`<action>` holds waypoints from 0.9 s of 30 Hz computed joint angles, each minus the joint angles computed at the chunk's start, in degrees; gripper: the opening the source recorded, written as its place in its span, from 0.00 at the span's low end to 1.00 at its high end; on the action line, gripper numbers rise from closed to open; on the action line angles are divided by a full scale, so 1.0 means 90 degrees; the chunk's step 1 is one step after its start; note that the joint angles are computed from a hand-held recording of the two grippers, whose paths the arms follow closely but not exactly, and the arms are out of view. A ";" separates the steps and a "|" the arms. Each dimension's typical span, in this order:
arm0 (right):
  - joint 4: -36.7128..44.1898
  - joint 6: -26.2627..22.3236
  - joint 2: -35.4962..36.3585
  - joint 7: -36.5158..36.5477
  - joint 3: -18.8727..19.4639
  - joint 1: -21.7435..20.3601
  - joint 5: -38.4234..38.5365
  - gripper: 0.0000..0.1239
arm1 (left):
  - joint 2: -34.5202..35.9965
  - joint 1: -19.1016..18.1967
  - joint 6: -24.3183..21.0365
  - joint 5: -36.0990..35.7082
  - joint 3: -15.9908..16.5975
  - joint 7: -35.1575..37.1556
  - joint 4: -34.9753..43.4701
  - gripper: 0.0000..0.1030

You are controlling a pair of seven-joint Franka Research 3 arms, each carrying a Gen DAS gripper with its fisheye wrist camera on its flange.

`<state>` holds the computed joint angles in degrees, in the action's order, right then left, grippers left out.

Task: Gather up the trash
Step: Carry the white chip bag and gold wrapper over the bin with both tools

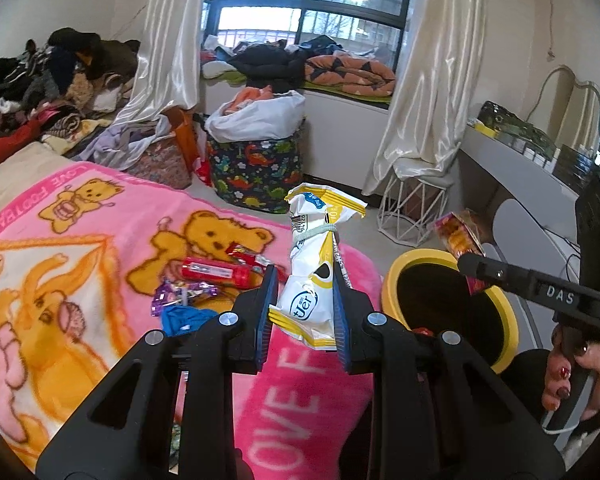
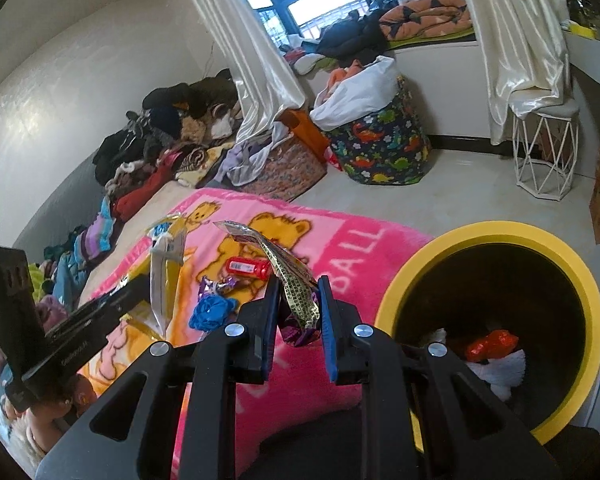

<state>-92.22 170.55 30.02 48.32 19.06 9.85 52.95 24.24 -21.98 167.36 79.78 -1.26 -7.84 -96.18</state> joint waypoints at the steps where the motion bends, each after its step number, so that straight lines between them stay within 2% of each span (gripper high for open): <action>1: -0.0029 0.0031 -0.0024 -0.0039 0.0039 -0.0051 0.0065 0.15 | 0.0022 -0.0003 0.0012 -0.0021 -0.0017 0.0054 0.0029 0.19; 11: -0.0256 0.0361 -0.0224 -0.0312 0.0154 -0.0380 0.0677 0.15 | 0.0471 -0.0256 0.0229 -0.0596 -0.0011 0.0814 0.0560 0.19; 15: -0.0362 0.0560 -0.0307 -0.0505 0.0201 -0.0529 0.0989 0.15 | 0.0632 -0.0452 0.0359 -0.0807 0.0128 0.1073 0.0794 0.19; 20: -0.0424 0.0754 -0.0347 -0.0855 0.0297 -0.0792 0.1537 0.15 | 0.0929 -0.0565 0.0346 -0.1469 0.0085 0.1949 0.1147 0.19; 27: -0.0455 0.0881 -0.0383 -0.1125 0.0157 -0.0903 0.2072 0.15 | 0.1443 -0.0681 0.0313 -0.2557 -0.0036 0.3291 0.1727 0.19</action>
